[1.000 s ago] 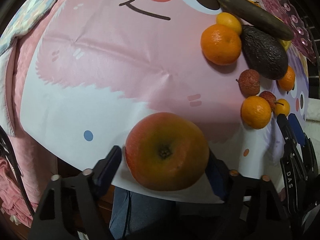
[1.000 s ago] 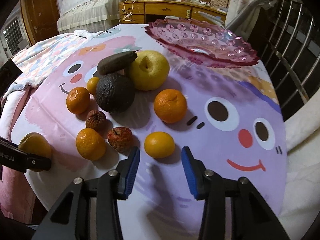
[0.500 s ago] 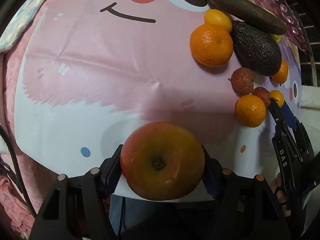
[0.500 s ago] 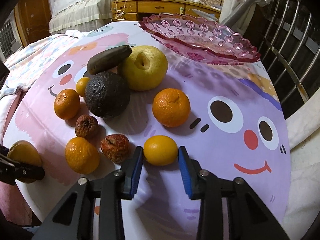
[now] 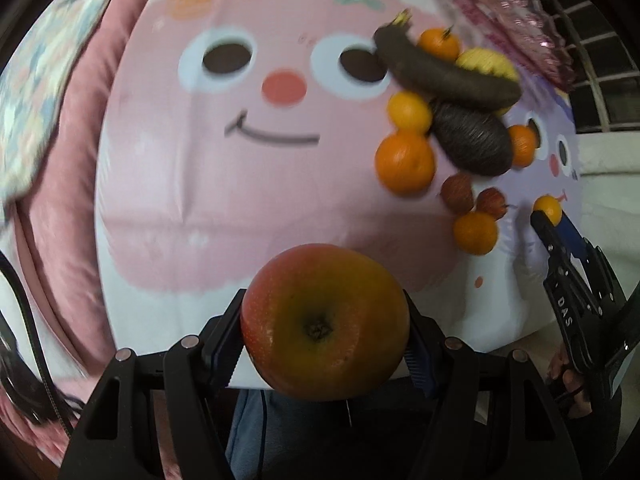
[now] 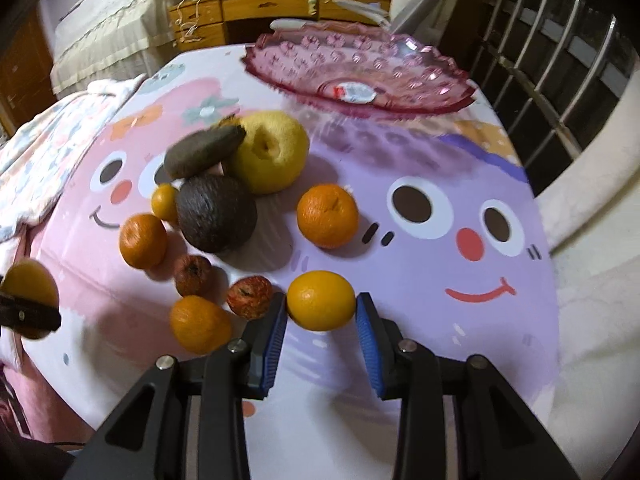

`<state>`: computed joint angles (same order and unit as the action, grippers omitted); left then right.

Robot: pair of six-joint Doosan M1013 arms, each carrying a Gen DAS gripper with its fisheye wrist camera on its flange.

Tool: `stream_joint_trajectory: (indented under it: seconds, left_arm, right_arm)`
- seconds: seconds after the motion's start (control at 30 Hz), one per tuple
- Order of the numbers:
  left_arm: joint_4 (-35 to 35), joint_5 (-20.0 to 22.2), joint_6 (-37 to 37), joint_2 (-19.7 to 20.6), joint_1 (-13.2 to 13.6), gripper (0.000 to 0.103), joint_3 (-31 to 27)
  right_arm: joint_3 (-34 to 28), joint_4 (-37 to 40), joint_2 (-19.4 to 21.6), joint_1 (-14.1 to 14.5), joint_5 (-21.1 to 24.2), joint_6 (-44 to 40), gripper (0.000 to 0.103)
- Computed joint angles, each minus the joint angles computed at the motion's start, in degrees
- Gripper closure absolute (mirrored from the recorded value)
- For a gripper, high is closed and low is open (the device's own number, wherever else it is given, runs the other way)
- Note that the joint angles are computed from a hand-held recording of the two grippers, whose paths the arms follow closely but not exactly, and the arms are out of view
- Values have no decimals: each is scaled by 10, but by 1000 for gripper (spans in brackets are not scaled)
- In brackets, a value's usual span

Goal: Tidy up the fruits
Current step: 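Carry the apple and mandarin into the pink glass bowl and open both tools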

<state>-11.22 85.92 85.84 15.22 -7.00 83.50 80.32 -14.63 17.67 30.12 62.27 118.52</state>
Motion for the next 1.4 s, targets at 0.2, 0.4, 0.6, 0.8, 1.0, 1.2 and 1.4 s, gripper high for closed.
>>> stream_joint_trajectory:
  seconds: [0.2,0.4,0.6,0.8,1.0,1.2,1.4]
  left_arm:
    - [0,15,43,50,-6,35,-101]
    - [-7,12,71,72,-18,35,-177]
    - [-6,1,68,100,-36,35,-255]
    - [0,-6,47,140,-52,35,-327]
    - [-2,-24,21,185,-67,35,-373]
    - [14,5,-1,238,-82,35,-430]
    - [36,53,-13,288,-95,35,-489]
  right_arm:
    - [-35,-27,2,10,20,12,67]
    - [-68,-48,4,3,5,0,67]
    - [-97,-52,11,-18,-23,-22,67]
    - [-121,-33,22,-47,-50,-55,67]
    - [-124,-9,37,-73,-72,-86,67]
    - [-131,45,60,-96,-67,-127,67]
    - [-147,49,85,-102,-36,-143,67]
